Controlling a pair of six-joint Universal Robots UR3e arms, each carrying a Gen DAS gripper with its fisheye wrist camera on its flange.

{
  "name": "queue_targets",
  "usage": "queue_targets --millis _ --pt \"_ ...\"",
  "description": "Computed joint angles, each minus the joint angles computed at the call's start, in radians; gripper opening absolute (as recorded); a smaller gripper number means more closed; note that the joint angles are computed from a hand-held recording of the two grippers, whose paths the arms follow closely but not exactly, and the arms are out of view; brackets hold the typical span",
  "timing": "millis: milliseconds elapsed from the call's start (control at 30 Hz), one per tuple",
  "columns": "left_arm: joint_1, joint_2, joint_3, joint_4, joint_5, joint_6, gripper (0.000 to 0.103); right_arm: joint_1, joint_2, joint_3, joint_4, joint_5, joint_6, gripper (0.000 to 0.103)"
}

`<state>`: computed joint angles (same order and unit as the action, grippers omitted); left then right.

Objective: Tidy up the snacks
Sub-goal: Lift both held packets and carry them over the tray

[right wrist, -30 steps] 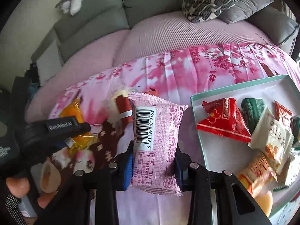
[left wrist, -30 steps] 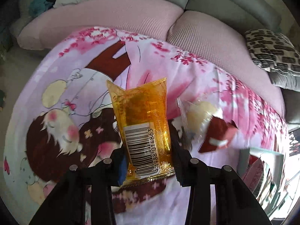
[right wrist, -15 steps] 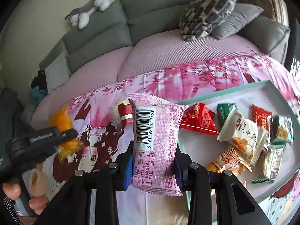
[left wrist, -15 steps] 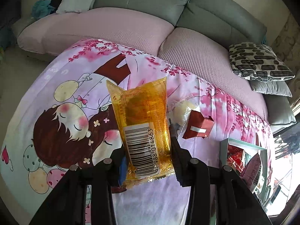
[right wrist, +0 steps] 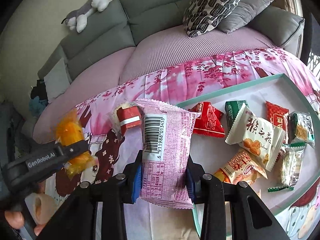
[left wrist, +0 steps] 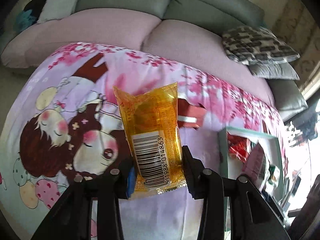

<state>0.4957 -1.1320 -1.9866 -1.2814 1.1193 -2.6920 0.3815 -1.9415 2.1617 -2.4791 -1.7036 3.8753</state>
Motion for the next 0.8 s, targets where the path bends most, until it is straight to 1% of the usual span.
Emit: queue_targets --millis 133,300,400,467,533,600,700,733,800 --pt "-0.06 0.036 -0.06 0.037 0.023 0.012 0.042 -0.008 -0.033 0.029 -0.014 0.015 0.005 0.038" --pt "-0.091 0.072 -0.094 0.041 0.031 0.017 0.042 -0.007 -0.082 0.089 -0.05 0.019 0.012 0.038" --pt "-0.117 0.072 -0.105 0.1 0.068 -0.029 0.042 0.015 -0.124 0.105 -0.034 -0.026 0.054 0.038" --pt "-0.105 0.065 -0.098 0.11 0.066 -0.047 0.042 0.006 -0.151 0.109 -0.036 -0.029 0.06 0.038" --pt "-0.109 0.035 -0.075 0.13 0.075 -0.097 0.042 -0.014 -0.184 0.116 -0.045 -0.023 0.065 0.038" --pt "-0.112 0.028 -0.063 0.133 0.069 -0.119 0.042 -0.054 -0.214 0.126 -0.052 0.0 0.063 0.038" --pt "-0.183 -0.009 -0.033 0.175 0.106 -0.16 0.042 -0.185 -0.298 0.17 -0.038 0.108 0.021 0.038" --pt "-0.213 -0.02 -0.019 0.182 0.122 -0.176 0.042 -0.238 -0.335 0.187 -0.013 0.149 -0.01 0.038" --pt "-0.276 -0.035 0.004 0.205 0.151 -0.205 0.042 -0.36 -0.447 0.215 0.1 0.225 -0.076 0.038"
